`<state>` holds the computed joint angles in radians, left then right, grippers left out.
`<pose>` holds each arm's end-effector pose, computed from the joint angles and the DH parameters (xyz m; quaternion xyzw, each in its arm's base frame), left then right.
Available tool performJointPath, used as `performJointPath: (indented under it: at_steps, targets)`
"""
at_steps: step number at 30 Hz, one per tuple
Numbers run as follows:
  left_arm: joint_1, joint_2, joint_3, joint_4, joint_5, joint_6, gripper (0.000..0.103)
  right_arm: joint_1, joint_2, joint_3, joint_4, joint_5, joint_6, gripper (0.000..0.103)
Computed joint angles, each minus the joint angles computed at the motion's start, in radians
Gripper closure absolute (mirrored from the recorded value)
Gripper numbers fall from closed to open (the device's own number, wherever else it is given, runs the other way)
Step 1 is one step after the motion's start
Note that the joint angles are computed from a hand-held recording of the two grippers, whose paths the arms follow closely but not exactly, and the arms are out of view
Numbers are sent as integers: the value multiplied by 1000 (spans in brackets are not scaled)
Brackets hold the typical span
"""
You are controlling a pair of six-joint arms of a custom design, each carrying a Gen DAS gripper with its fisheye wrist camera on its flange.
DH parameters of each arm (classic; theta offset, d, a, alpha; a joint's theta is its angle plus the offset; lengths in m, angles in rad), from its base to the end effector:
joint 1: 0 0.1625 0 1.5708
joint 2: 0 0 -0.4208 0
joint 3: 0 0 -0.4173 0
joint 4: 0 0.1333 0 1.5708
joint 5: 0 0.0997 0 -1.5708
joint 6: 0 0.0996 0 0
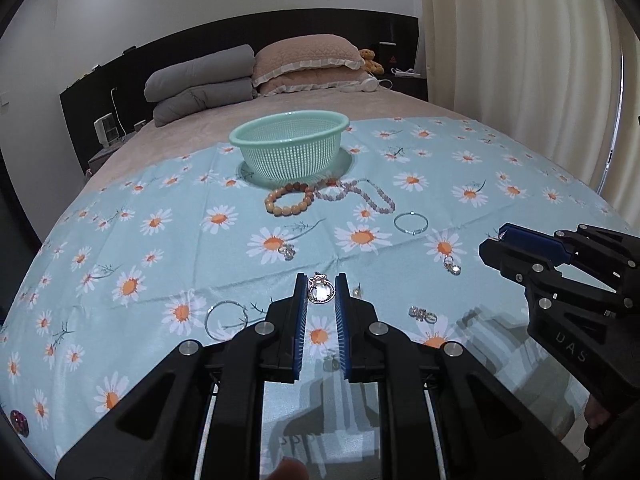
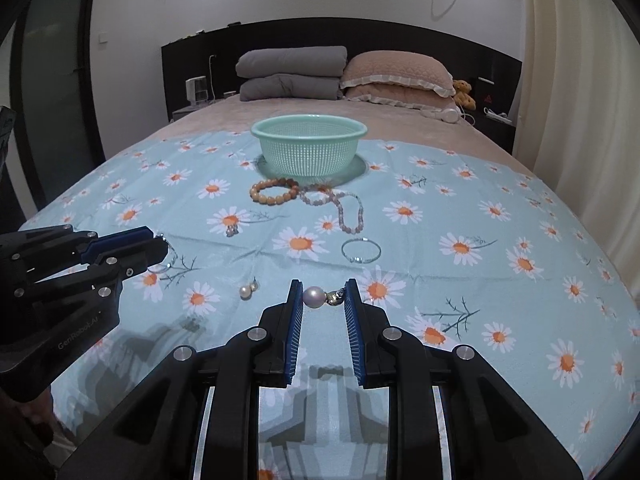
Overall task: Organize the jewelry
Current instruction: 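Carry both held pieces over the green basket and open both grippers to drop them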
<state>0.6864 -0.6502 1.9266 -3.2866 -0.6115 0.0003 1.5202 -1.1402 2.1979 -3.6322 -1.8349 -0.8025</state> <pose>-0.3052 -0.5278 0.0085 0.2797 0.8255 -0.3674 0.3244 0.0811 -0.5199 0.2138 0.2602 -0.8316 0.3864 0.3024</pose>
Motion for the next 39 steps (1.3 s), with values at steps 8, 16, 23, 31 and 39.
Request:
performJointPath:
  at_steps: [8,16,23,31,39]
  targets:
    - [5,-23,-63,-9,-10,54,89,46,-20,-75,88,36,36,83]
    - [19,-16,-181,-5,2,151,89,100,15,-207,147,27,20,83]
    - [50,14,-293,12,7,228,89,117,51,-315,221,32,25,83]
    - [118,80,-485,93,-85,290,89,122,146,-509,367,48,44,83]
    - [214,225,-791,262,-109,338,89,121,317,-790,532,16,60,83]
